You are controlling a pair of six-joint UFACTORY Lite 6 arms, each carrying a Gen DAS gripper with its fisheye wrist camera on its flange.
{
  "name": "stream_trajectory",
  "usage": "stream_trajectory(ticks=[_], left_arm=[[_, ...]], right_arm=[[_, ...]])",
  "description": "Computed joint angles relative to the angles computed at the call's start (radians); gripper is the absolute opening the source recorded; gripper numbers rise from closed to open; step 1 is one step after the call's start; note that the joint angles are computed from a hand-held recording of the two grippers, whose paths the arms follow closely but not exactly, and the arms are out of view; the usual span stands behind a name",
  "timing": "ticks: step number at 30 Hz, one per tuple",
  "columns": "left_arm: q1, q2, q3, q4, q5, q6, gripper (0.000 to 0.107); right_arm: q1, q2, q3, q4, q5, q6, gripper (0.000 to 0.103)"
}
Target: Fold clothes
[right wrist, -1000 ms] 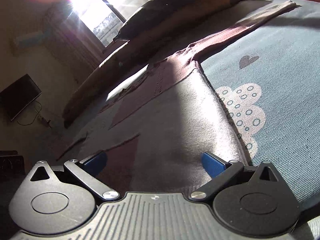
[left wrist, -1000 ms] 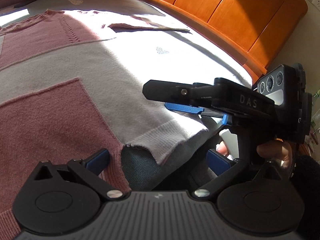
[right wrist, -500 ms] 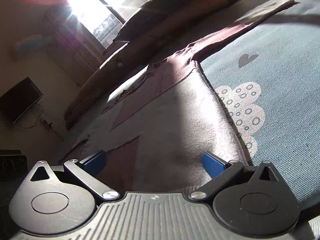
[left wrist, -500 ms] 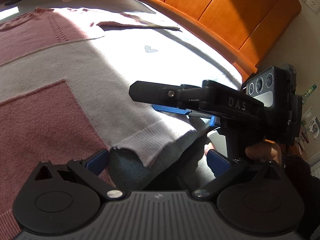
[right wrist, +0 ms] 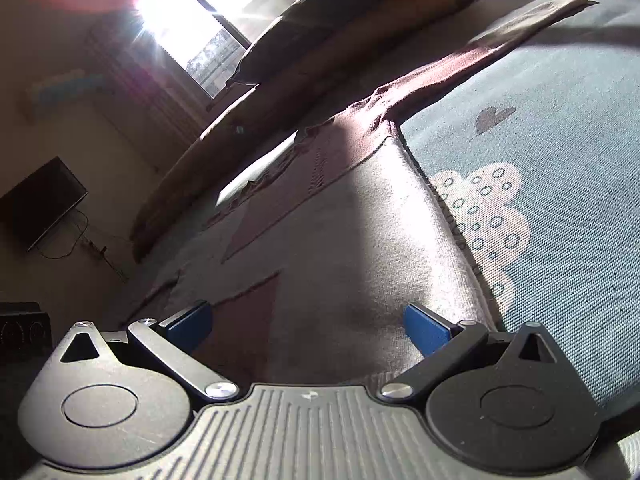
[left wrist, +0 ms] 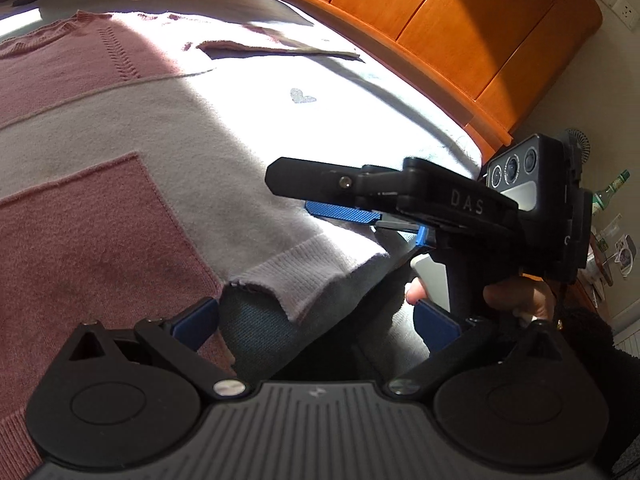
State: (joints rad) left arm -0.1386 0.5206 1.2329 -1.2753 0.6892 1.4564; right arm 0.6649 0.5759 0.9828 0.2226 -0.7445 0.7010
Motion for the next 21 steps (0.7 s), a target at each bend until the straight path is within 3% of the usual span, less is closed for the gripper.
stream_trajectory(ticks=[8,14,21], left_arm=[[0.219,-0.018,0.021,-0.005,-0.078,-0.154,0.102],[0.412,0.029,0.064,-0.028,0.011,-0.319,0.102],[0.507,0.078,0.056,-0.057,0.061,-0.407,0.102]], right_arm=[[0.003,-0.004,-0.007,0.003,-0.002,-0.003,0.103],[0.006,-0.006,-0.01,0.008,-0.005,-0.009,0.103],[0.015,-0.008,-0.009,0.029,0.004,-0.032,0.103]])
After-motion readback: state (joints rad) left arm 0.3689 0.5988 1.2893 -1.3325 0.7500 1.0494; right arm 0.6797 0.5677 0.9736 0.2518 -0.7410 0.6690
